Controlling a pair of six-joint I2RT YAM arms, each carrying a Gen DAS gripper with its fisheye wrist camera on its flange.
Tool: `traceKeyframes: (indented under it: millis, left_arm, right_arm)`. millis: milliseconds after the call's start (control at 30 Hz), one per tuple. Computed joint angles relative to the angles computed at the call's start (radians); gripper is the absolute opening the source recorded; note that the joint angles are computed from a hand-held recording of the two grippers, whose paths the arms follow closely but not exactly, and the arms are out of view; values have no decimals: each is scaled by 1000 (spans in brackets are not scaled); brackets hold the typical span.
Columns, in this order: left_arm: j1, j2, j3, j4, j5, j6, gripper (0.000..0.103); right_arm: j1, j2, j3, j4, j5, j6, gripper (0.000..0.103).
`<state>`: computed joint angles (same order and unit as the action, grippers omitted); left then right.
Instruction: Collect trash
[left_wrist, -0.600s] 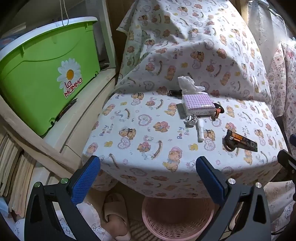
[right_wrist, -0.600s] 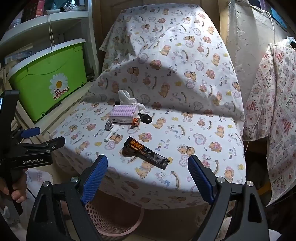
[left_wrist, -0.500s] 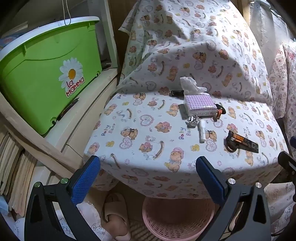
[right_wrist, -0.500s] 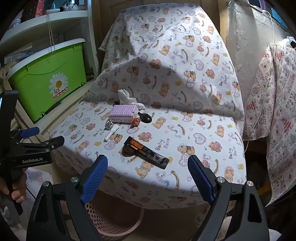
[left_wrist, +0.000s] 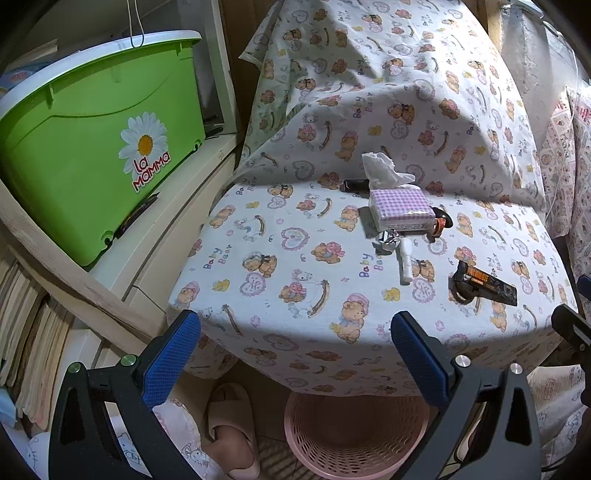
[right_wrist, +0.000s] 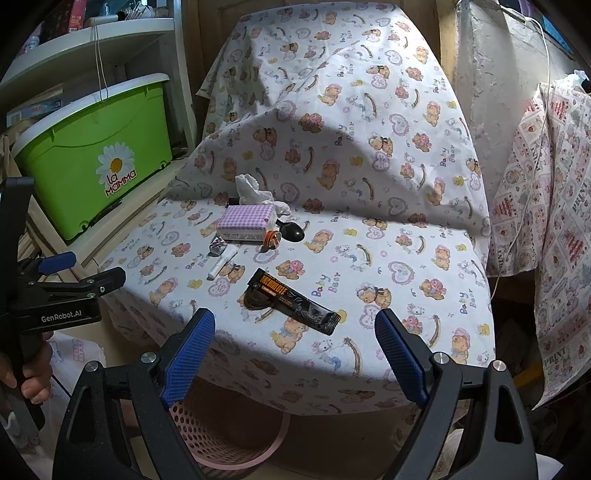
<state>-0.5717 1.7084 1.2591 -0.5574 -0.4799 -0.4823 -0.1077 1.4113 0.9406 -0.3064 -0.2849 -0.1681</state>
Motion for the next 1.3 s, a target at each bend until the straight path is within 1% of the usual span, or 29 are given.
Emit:
traceKeyframes:
  millis: [100, 200, 800, 967, 1067, 1133, 1167, 1200, 1267, 1300]
  left_arm:
    - [0, 0, 0, 0, -1, -1, 102]
    - [0, 0, -1, 2, -2, 1, 102]
    - [-8, 5, -8, 2, -1, -1, 102]
    - [-7, 6, -5, 1, 0, 2, 102]
    - [-7, 4, -7, 3, -1, 2, 102]
    - [-8, 5, -7, 4, -6, 4, 102]
    - [-10, 7, -7, 5, -18, 5, 102]
    - [-15, 10, -8, 9, -38, 6, 102]
    - [-23, 12, -14, 28, -73, 13, 102]
    - [-27, 11, -20, 40, -87, 18, 102]
  right_arm:
    - [11, 5, 8, -13, 4, 14, 90]
    - [7, 3, -1, 5, 4, 6, 90]
    - [6, 3, -8, 21, 11, -5, 90]
    - [-1, 15, -2, 21, 1, 16, 90]
    - [0, 20, -15, 53, -1, 19, 90]
    - [2, 10, -45, 128, -11, 36, 90]
    - [9, 8, -54, 154, 11, 32, 90]
    - [8, 12, -54, 177, 2, 49, 90]
    - [17, 40, -12, 109, 28, 29, 90]
    - [16, 61, 20, 54, 16, 33, 90]
